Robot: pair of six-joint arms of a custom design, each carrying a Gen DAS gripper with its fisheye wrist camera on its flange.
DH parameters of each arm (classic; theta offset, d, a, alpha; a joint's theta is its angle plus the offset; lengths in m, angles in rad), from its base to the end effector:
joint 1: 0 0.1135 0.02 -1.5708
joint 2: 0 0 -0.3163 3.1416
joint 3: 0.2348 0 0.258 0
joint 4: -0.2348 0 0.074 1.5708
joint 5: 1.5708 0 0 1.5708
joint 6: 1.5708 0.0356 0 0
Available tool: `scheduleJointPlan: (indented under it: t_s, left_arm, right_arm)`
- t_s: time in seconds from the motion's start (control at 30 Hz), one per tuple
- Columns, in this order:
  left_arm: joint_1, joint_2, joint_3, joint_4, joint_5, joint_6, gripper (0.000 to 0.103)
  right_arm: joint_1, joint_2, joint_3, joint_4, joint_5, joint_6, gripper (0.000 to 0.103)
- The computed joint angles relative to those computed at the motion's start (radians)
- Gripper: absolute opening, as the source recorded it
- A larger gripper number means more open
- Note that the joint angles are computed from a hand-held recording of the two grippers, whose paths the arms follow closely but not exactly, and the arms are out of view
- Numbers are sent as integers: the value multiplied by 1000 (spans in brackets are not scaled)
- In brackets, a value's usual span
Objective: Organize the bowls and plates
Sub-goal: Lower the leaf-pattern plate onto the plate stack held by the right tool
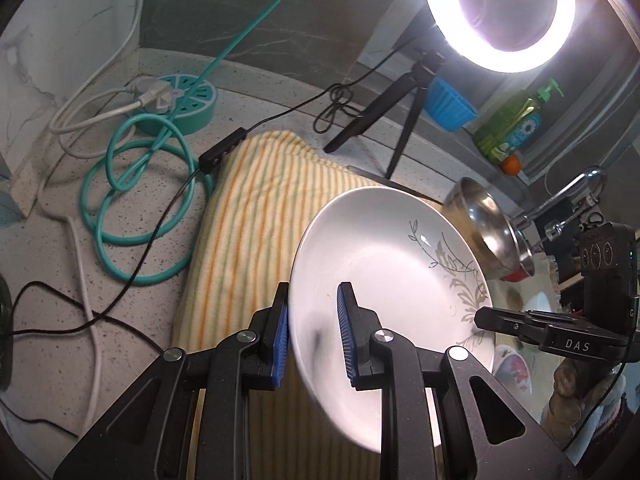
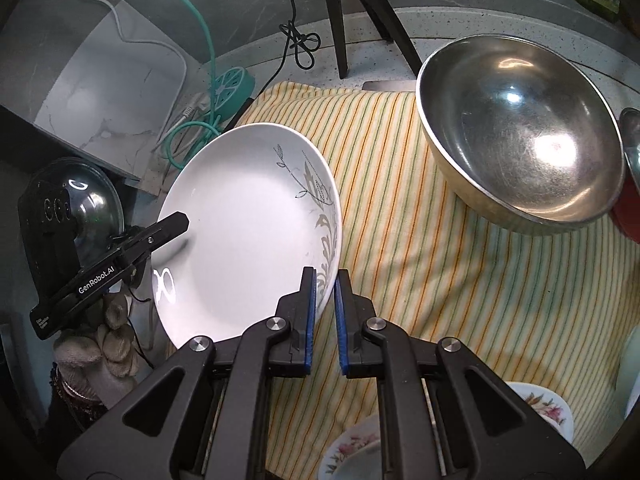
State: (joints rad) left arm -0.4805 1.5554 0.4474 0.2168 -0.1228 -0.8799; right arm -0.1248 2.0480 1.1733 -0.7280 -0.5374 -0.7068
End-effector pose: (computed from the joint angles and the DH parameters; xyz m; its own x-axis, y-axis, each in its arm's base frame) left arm 0.2233 -0.1115 0.1470 -0.7405 -0.4766 -0.4739 -0.2827 0.8606 -0.4236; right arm 0.3683 -0.0278 0.1359 -0.8341 -0.4576 -0.3080 -0.5504 0.7274 0.4098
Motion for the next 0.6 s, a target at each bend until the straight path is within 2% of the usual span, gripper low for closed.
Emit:
scheduleJointPlan:
  t_s: [0.37,0.6]
  left_arm:
    - [-188,-29,81,-87,-80,-79,21]
    - [-315,23,152,-107,-117,-141,21]
  right_arm:
    - [-197,-63,20,-165,-38,-179,9]
    - [-333,-50,72,-262,-36,-287,9]
